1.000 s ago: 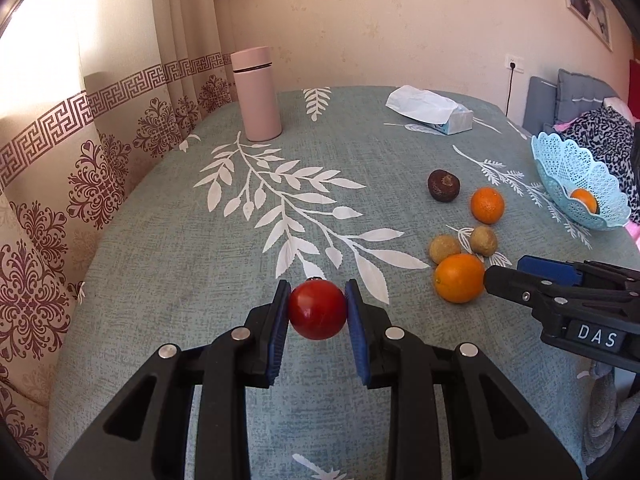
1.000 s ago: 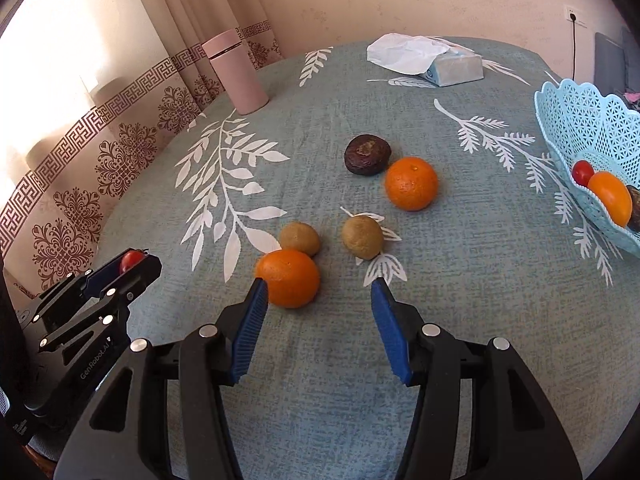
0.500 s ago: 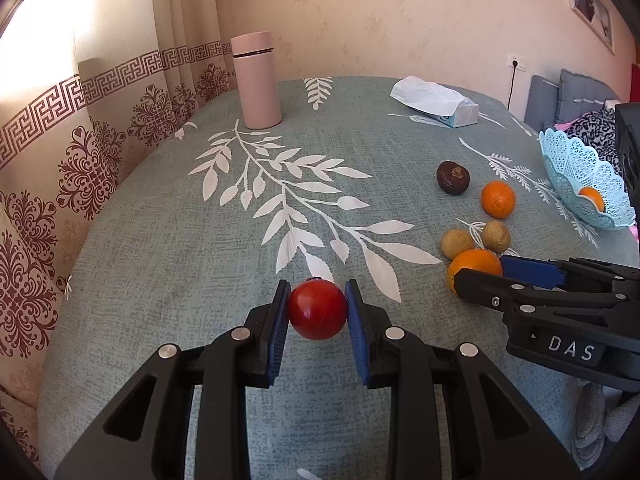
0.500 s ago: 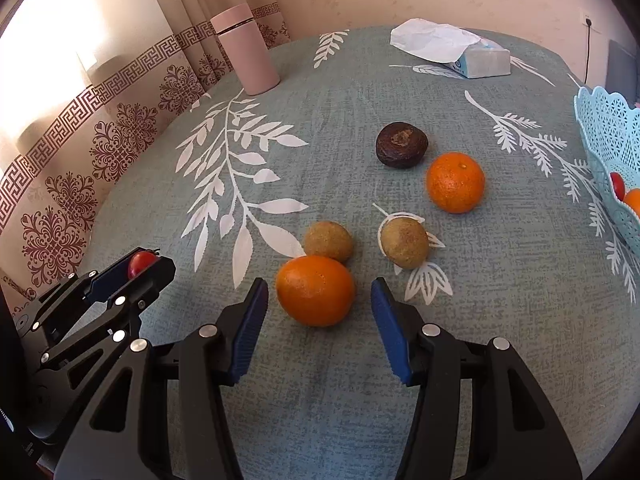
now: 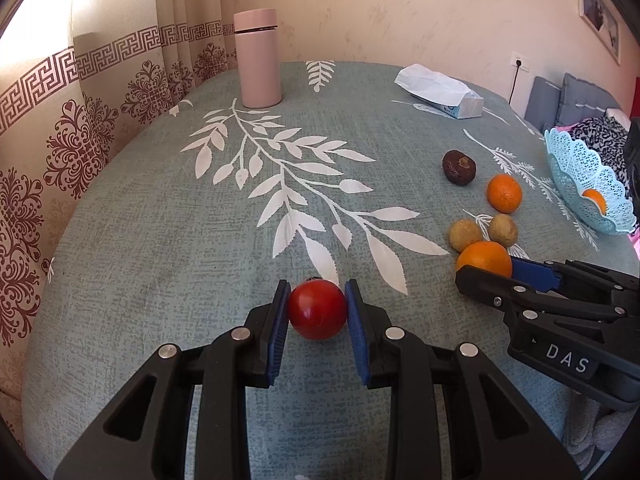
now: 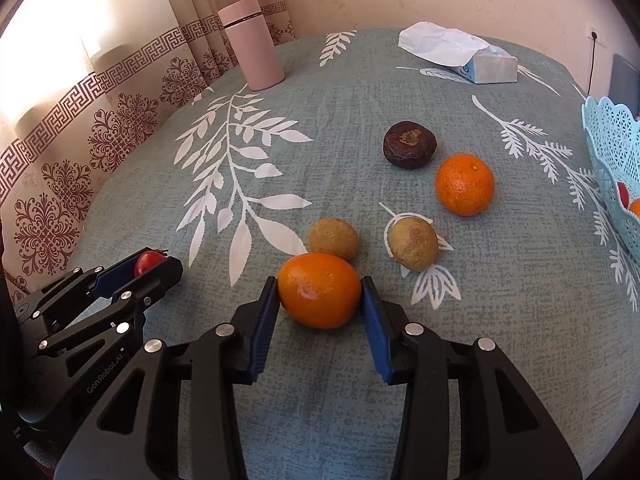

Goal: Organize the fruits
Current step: 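Grasp an orange with the right tool while the left tool holds the tomato, then carry the orange over the basket and open the right tool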

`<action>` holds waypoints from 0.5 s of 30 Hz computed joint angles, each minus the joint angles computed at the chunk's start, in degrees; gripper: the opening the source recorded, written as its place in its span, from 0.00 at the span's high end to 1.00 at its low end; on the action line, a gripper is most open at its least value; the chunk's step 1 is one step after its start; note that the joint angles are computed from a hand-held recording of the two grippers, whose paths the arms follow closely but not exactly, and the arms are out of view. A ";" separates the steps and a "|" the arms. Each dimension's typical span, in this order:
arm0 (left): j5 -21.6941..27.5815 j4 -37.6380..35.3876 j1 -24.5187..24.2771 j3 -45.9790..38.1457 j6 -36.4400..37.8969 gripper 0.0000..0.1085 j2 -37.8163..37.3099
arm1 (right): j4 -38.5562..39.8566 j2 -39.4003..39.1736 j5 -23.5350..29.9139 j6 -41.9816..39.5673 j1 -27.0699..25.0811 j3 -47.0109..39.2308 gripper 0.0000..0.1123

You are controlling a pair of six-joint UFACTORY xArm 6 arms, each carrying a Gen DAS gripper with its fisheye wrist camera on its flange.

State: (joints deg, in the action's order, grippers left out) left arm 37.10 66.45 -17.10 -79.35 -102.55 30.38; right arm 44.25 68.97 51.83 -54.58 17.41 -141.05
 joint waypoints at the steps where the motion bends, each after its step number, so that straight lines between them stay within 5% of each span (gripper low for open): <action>1: -0.23 -0.06 0.13 0.06 -0.03 0.74 -0.01 | 0.18 0.01 0.15 -0.01 -0.08 -0.04 0.62; 15: -2.04 1.55 0.77 1.22 -2.27 0.74 -0.69 | 4.81 -3.22 -2.69 -1.58 -2.36 4.10 0.62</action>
